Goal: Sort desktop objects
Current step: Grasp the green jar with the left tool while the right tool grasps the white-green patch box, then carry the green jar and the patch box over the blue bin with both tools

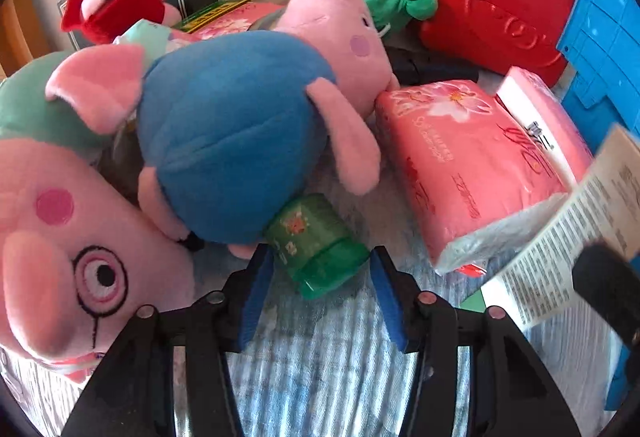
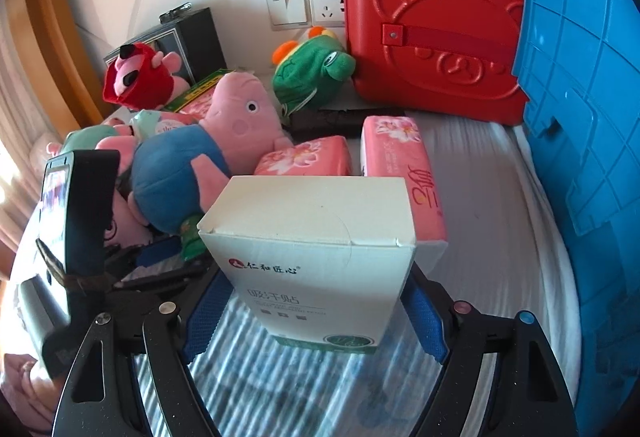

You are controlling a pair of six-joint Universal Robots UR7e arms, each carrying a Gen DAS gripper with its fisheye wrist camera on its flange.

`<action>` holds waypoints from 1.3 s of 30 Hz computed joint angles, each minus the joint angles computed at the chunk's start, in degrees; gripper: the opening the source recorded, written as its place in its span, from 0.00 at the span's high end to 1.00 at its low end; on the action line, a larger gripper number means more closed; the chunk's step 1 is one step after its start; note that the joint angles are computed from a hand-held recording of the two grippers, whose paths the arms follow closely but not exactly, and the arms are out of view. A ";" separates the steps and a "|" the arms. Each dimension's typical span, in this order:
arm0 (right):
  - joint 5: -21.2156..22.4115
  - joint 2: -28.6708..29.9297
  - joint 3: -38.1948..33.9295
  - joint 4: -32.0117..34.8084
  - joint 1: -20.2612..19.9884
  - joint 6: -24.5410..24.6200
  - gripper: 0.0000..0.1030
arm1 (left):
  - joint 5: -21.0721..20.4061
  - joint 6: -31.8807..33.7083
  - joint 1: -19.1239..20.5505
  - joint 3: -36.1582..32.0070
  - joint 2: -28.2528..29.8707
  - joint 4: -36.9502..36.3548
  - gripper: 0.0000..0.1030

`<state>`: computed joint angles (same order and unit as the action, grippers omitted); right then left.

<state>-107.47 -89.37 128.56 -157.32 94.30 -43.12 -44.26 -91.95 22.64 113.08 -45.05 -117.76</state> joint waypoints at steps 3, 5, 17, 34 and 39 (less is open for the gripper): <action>0.28 -0.19 0.00 0.08 0.07 -0.06 0.22 | -0.94 -1.88 -1.60 0.48 -1.03 1.09 0.58; 0.90 -0.97 0.15 0.34 0.23 0.11 0.22 | -0.61 -4.26 -3.62 -0.26 -1.67 5.21 0.58; 8.23 -13.30 0.86 1.28 5.81 -0.93 0.22 | 5.96 -20.42 -16.53 -12.07 -3.20 33.15 0.58; 19.94 -35.68 -4.01 2.51 4.23 -3.67 0.25 | 15.50 -27.22 -25.74 -37.95 10.61 59.71 0.58; 24.35 -37.90 -8.99 3.80 -2.40 -3.86 0.25 | 20.00 -18.48 -25.27 -44.97 16.06 54.53 0.58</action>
<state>-83.12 -127.27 119.57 -153.52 91.90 -46.98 -24.26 -110.44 -2.63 68.11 -28.99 -63.23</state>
